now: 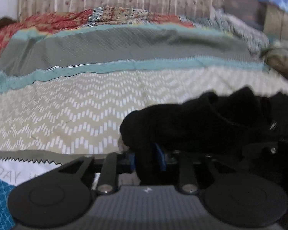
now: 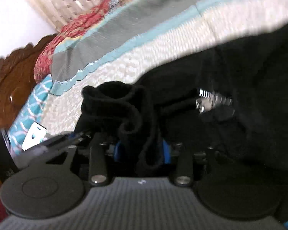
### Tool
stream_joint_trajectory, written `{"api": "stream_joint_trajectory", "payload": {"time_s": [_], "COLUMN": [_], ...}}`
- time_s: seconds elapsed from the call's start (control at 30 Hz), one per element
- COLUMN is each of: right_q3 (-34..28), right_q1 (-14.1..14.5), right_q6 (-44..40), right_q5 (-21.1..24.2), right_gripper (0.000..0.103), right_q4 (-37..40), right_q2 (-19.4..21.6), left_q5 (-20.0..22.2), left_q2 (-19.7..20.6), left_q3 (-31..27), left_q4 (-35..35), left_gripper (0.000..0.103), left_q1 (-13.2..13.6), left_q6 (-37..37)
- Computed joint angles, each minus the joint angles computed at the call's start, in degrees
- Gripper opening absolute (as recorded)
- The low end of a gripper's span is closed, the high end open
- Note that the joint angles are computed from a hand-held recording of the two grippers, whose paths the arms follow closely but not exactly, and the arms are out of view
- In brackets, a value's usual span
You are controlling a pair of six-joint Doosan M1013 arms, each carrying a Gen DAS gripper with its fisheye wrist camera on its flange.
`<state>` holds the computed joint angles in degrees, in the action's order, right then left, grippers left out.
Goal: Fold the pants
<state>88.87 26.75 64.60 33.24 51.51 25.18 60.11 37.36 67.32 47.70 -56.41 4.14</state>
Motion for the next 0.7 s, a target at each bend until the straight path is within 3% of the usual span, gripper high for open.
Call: {"api": "stream_joint_trajectory", "payload": {"time_s": [0.07, 0.13, 0.23, 0.3, 0.37, 0.4, 0.47, 0.53, 0.57, 0.67, 0.7], "right_q3": [2.25, 3.39, 2.28, -0.22, -4.0, -6.85, -9.97, -11.25, -10.79, -9.26, -8.97], "right_q1": [0.63, 0.66, 0.39, -0.1, -0.15, -0.41, -0.41, -0.04, -0.29, -2.46, -2.33], "right_q6": [-3.39, -8.44, -19.9, -24.08, -18.9, -14.4, -6.96, 3.53, 6.56, 7.9, 7.41], "right_q5": [-6.73, -10.13, -9.1, -3.78, 1.48, 6.24, 10.48, 9.11, 7.52, 9.02, 8.5], "right_gripper": [0.055, 0.054, 0.039, 0.033, 0.03, 0.029, 0.023, 0.019, 0.017, 0.017, 0.017], "right_q4": [-0.63, 3.09, 13.66, 17.89, 14.3, 11.15, 6.86, -1.78, -3.41, 5.01, 4.71], "right_q2": [-2.31, -3.58, -3.42, -1.8, 0.49, 2.42, 4.94, 6.33, 6.81, 8.02, 7.75], "left_q5": [1.26, 0.49, -6.85, -12.14, -17.96, -20.29, -21.82, -18.5, -17.4, -17.23, -17.37], "left_q2": [-1.21, -3.18, -5.87, -6.25, -5.87, -5.46, -3.98, -1.95, -1.49, -1.25, -1.24], "left_q3": [0.86, 3.25, 6.78, 7.52, 7.68, 7.39, 5.74, 3.33, 2.98, 2.4, 2.12], "left_q4": [3.4, 7.51, 11.55, 12.56, 10.69, 7.99, -1.36, -8.98, -8.8, -10.29, -11.77], "left_gripper": [0.034, 0.033, 0.031, 0.029, 0.028, 0.028, 0.026, 0.026, 0.027, 0.027, 0.027], "left_q1": [-0.65, -1.32, -1.71, -1.84, -1.61, -1.41, -1.1, -1.14, -1.37, -1.06, -0.59], "left_q6": [-3.85, -10.51, -16.89, -15.16, -10.8, -7.27, 3.42, 12.64, 13.72, 13.85, 14.5]}}
